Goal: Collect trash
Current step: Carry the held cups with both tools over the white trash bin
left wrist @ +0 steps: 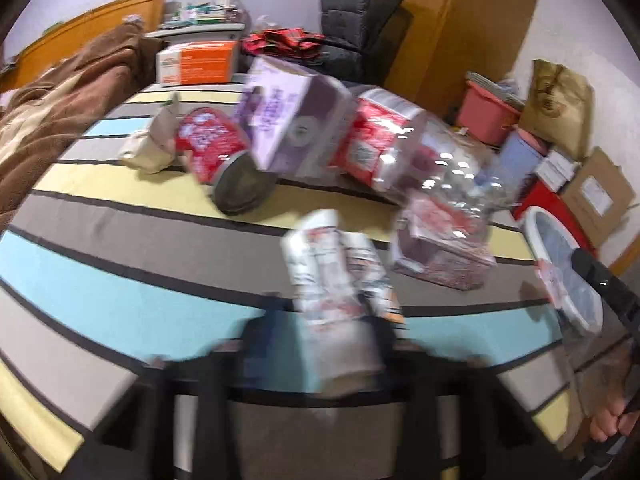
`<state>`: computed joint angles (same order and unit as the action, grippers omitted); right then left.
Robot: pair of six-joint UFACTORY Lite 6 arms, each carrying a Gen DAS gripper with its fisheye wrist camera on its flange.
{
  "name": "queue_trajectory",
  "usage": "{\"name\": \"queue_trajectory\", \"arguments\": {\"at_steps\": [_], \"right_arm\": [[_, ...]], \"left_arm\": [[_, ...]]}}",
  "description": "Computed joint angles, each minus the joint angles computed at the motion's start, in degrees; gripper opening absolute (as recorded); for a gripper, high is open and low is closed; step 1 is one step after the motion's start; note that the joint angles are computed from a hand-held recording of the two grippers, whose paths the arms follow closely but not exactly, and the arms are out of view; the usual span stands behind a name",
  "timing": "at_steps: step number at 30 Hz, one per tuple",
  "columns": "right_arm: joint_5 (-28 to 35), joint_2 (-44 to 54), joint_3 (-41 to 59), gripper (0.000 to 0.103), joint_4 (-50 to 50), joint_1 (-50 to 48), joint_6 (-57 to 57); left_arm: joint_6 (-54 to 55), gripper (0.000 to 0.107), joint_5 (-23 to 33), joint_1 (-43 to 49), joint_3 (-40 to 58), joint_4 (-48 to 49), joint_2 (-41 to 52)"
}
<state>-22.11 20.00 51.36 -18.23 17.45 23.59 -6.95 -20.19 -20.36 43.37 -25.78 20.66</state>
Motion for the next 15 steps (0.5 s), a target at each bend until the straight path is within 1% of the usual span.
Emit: {"name": "queue_trajectory", "arguments": {"at_steps": [1, 2, 4, 6, 8, 13, 14, 15], "right_arm": [[-0.31, -0.16, -0.32, 0.029, -0.52, -0.26, 0.4], [-0.46, -0.32, -0.54, 0.029, -0.23, -0.31, 0.15], [-0.91, -0.92, -1.32, 0.029, -0.54, -0.79, 0.4], [-1.41, -1.38, -1.91, 0.029, -1.45, -1.42, 1.25], [-1.86, -1.99, -2.56, 0.029, -2.3, -2.07, 2.02], [-2.94, -4.76, -4.71, 0.029, -5.79, -4.8, 5.04], [-3.05, -5.22, -4.91, 0.029, -6.46, -5.46, 5.44], [-3.12, -6.16, -5.43, 0.029, -7.11, -6.25, 5.89]], "left_arm": [[-1.84, 0.025, 0.08, 0.12, -0.23, 1.89, -0.29], [-1.28, 0.023, -0.33, -0.4, -0.49, 1.37, -0.61], [3.96, 0.023, 0.02, -1.86, -0.25, -4.86, -1.53], [6.47, 0.023, -0.29, -2.9, -1.1, -7.88, -3.1], [6.77, 0.023, -0.22, -3.77, -2.01, -8.34, -5.23], [17.88, 0.023, 0.18, -7.79, -2.02, -18.96, -11.13], [22.6, 0.023, -0.22, -9.36, -1.39, -23.45, -12.15], [24.93, 0.023, -0.4, -10.23, -0.96, -25.54, -12.76]]}}
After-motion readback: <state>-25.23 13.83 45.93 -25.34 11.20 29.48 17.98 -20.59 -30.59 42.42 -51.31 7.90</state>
